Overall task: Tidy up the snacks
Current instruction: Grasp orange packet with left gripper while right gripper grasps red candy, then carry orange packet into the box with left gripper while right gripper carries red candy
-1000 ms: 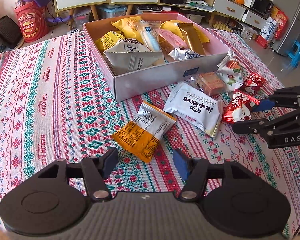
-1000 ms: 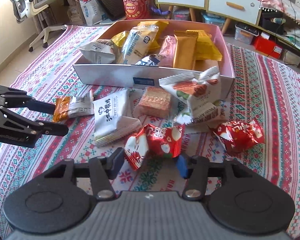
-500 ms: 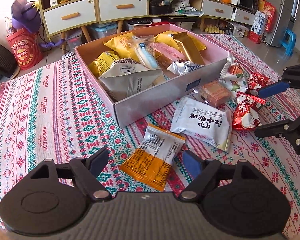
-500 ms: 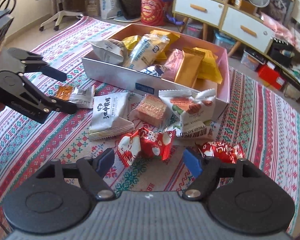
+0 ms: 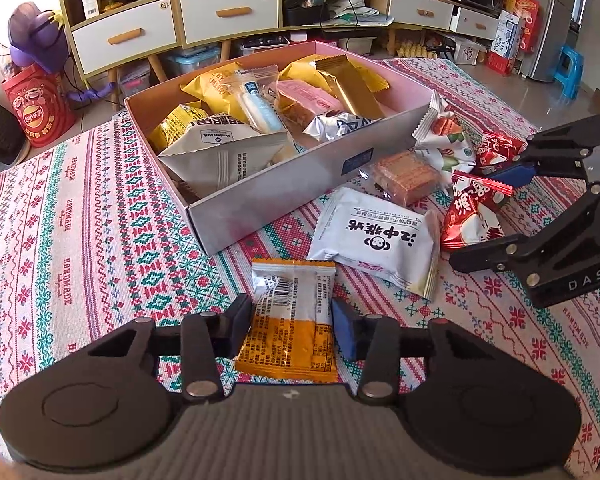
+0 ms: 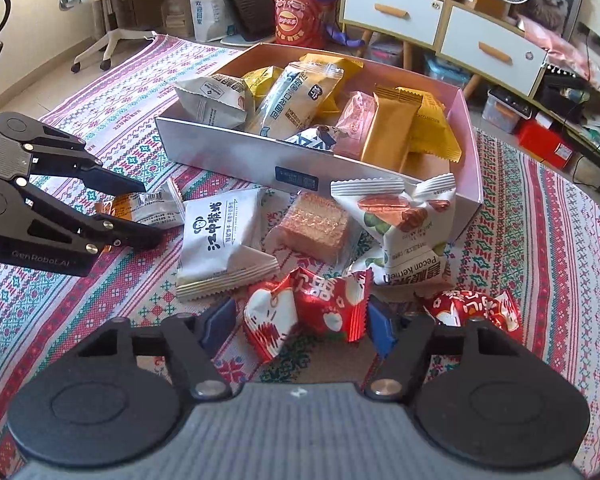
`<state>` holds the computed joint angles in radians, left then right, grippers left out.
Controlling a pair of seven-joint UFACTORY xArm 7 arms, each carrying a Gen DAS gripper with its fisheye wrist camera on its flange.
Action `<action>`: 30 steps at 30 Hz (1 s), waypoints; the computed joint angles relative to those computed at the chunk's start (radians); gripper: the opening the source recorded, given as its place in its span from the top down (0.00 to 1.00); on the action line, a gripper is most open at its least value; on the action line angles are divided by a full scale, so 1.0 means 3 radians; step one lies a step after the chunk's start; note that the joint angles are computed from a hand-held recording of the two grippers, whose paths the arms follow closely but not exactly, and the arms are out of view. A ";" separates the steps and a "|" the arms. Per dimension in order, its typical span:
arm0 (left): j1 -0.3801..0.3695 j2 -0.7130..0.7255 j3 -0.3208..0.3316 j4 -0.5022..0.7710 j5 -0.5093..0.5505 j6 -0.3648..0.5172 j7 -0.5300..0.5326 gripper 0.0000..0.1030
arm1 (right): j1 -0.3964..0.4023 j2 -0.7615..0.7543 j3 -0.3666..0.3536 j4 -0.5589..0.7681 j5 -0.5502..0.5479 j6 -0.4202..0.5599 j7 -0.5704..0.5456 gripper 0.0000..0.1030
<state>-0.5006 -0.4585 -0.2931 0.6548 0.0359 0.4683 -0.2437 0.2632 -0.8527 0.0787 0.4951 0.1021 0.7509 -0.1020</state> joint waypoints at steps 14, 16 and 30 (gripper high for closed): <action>0.0021 -0.0045 -0.0012 0.0037 0.0007 0.0111 -0.0140 0.54 | -0.0004 -0.0067 -0.0013 -0.0021 0.0034 0.0006 0.0102 0.52; 0.0025 -0.0059 -0.0017 0.0040 0.0011 0.0126 -0.0153 0.54 | -0.0009 -0.0072 -0.0008 -0.0008 0.0034 0.0019 0.0119 0.52; -0.0006 -0.0152 -0.0006 0.0094 -0.0049 0.0159 -0.0179 0.54 | 0.0020 -0.0203 -0.0040 0.0057 0.0118 0.0111 0.0191 0.52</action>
